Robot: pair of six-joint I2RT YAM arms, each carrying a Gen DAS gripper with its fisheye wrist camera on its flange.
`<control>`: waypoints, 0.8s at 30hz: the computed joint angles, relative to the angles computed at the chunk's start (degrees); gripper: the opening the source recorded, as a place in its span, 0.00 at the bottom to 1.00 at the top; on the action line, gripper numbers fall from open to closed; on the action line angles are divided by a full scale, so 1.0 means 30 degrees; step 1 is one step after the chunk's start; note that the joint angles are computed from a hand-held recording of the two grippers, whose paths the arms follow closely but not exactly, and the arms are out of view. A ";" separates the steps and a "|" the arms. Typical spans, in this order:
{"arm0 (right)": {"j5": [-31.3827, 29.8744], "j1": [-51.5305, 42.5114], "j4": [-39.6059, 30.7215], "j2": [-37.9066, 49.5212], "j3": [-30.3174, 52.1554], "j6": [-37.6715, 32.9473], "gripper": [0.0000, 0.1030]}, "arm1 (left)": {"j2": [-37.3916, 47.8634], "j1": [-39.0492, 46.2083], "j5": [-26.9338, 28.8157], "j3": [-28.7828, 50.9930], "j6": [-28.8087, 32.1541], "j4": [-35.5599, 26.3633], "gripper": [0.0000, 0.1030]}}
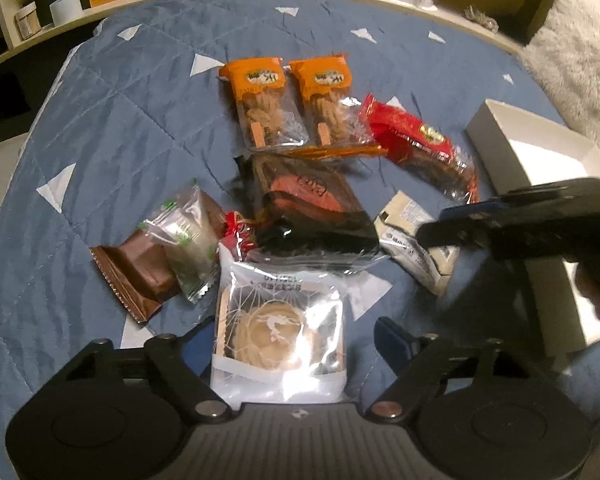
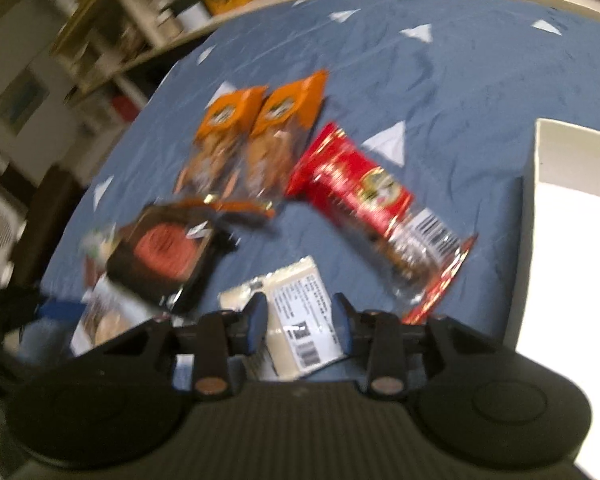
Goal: Organize snacks
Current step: 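Grasp the beige barcode packet with the right tool while the left grasps the clear round-pastry bag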
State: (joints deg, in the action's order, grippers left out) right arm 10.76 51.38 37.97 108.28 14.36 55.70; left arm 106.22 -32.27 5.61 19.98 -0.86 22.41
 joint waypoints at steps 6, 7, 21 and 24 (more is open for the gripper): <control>0.1027 0.1875 -0.2662 -0.2001 0.0407 -0.1424 0.73 | 0.0271 -0.0456 -0.1263 -0.0103 0.0452 0.0352 0.66; 0.1820 0.2336 -0.3312 -0.2016 0.0776 -0.1325 0.78 | 0.0273 -0.0505 -0.1315 -0.0119 0.0550 0.0393 0.66; 0.3701 0.3606 -0.4057 0.3092 0.4399 -0.2997 0.65 | 0.0793 -0.1779 -0.2741 0.0099 0.0955 0.0803 0.65; 0.3582 0.3627 -0.3740 0.2471 0.3609 -0.2601 0.63 | 0.0779 -0.1928 -0.2899 0.0060 0.0971 0.0840 0.65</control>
